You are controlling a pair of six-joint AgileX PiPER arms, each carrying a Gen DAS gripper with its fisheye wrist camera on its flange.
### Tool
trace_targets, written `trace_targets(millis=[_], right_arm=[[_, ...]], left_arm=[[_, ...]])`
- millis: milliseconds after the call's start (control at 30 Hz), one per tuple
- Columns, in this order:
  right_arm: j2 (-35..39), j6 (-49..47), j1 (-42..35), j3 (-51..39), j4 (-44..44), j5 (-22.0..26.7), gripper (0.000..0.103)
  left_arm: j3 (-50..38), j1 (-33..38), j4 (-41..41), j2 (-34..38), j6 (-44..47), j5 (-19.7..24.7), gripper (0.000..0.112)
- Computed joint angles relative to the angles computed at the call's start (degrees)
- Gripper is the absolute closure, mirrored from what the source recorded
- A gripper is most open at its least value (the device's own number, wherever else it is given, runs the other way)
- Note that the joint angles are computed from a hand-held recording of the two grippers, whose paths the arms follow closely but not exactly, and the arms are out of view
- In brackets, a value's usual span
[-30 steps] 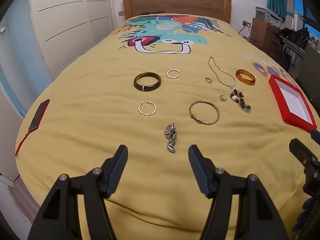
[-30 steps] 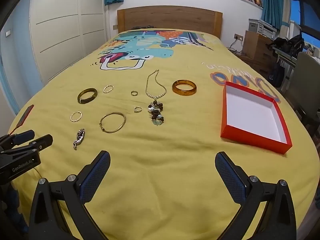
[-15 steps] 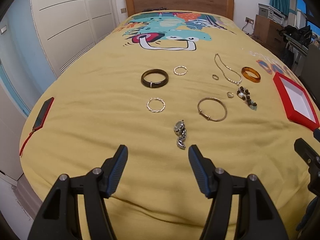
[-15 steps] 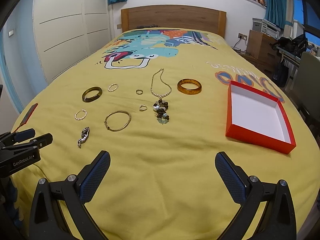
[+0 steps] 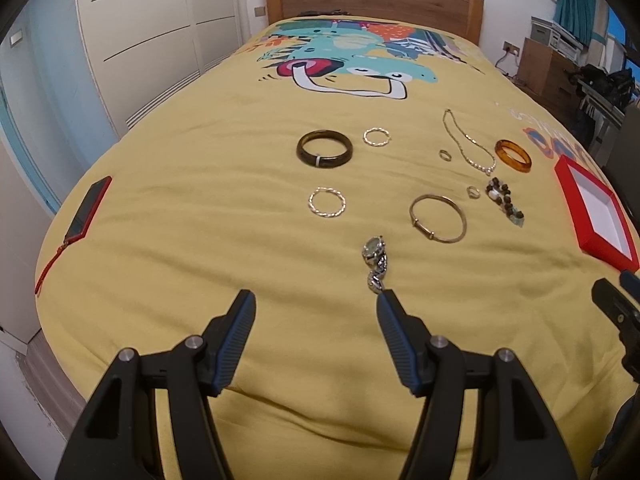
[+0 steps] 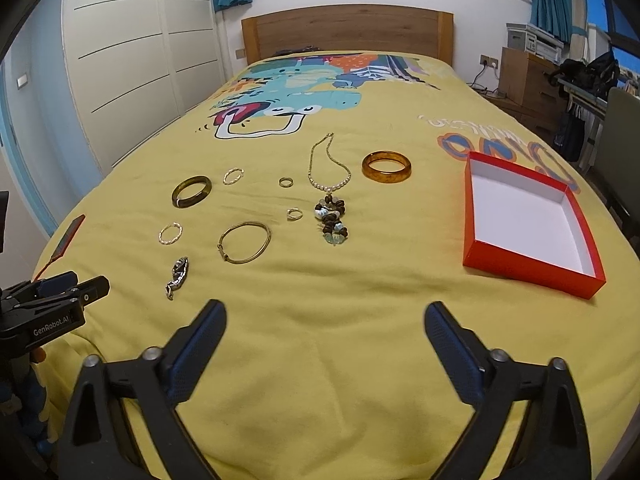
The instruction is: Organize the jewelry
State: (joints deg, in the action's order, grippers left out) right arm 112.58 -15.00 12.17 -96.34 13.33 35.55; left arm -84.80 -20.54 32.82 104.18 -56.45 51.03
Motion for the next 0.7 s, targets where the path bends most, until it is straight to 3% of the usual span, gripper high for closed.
trace_targets(millis=[500, 700], right_arm=[[4.71, -3.46, -1.34, -5.55, 3.45, 3.09, 0.029], [7.10, -3.70, -2.08, -8.49, 4.27, 4.61, 0.030]], left_arm=[[-0.63, 1.13, -0.41, 1.11, -0.23, -2.10, 0.051], [-2.91, 1.71, -2.53, 3.32, 2.29, -2.25, 0.051]])
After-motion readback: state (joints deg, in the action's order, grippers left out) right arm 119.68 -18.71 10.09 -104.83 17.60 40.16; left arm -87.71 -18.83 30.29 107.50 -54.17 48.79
